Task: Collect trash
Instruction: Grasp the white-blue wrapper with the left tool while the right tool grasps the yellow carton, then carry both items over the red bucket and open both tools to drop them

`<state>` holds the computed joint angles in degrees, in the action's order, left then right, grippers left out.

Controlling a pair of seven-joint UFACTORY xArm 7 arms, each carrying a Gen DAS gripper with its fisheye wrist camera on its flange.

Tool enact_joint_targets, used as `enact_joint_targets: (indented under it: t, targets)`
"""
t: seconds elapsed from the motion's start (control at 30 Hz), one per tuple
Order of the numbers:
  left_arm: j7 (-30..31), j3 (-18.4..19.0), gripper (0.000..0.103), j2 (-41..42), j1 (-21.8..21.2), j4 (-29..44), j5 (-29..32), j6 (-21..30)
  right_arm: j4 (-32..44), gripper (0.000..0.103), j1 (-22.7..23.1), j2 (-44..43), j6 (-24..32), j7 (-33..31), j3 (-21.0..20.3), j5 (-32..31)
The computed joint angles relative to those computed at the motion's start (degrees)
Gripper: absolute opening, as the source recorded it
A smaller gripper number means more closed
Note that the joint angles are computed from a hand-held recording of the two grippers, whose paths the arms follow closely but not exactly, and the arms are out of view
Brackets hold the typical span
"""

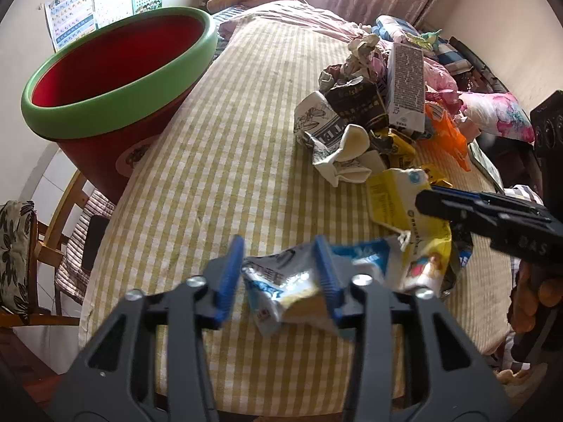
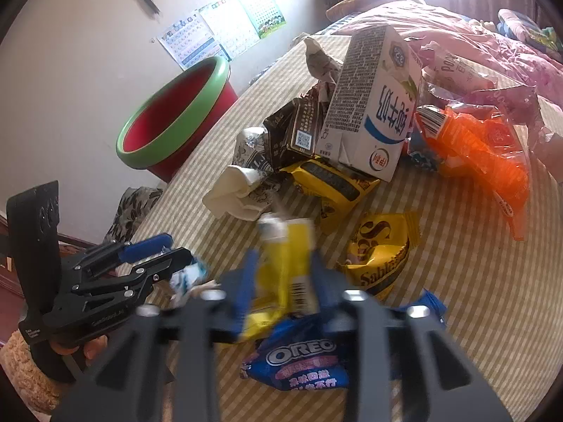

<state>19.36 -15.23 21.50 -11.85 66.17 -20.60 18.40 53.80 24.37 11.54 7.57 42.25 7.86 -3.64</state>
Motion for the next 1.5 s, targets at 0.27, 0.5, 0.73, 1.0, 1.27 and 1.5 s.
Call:
enact_joint_targets:
  t: [0.27,0.5,0.73,1.0,1.27,1.5]
  targets:
    - [-1.2,0.16,0.003,-0.93,0.93,-1.1,-1.05,-2.43,-2.47,0.012,-0.61,-2.24,-4.79,-3.18,1.11,3.36]
    - [-3.06,0.33,0.0,-1.98,1.59,-1.69,-0.54,-7.08,-2.21,0.006,3.61,-3.72,-6.01,3.96,-4.8,-5.7]
    - [-3.49,-1.58,0.0,-2.6,3.79,-1.66,-1.12,-10.24,-2.11,0.005,7.1,-5.16,-7.33,18.42,-10.92,-21.38]
    - [-0.1,-5.65,0.0,-3.43,6.79,-0.33,-3.53,-15.23,1.83,0.005,6.71,-5.5,-7.92,30.44,-12.6,-36.58]
    - [-5.32,-2.66,0.0,-1.58,5.85,4.37,1.1,-18.71,8.59,0.005,4.94,-1.92,-7.63,30.72,-10.05,-37.45]
    - [-11.76,2.8,0.0,1.96,4.39,10.87,8.3,-17.53,17.27,0.005,5.75,4.69,-5.8,21.63,-8.87,-28.94]
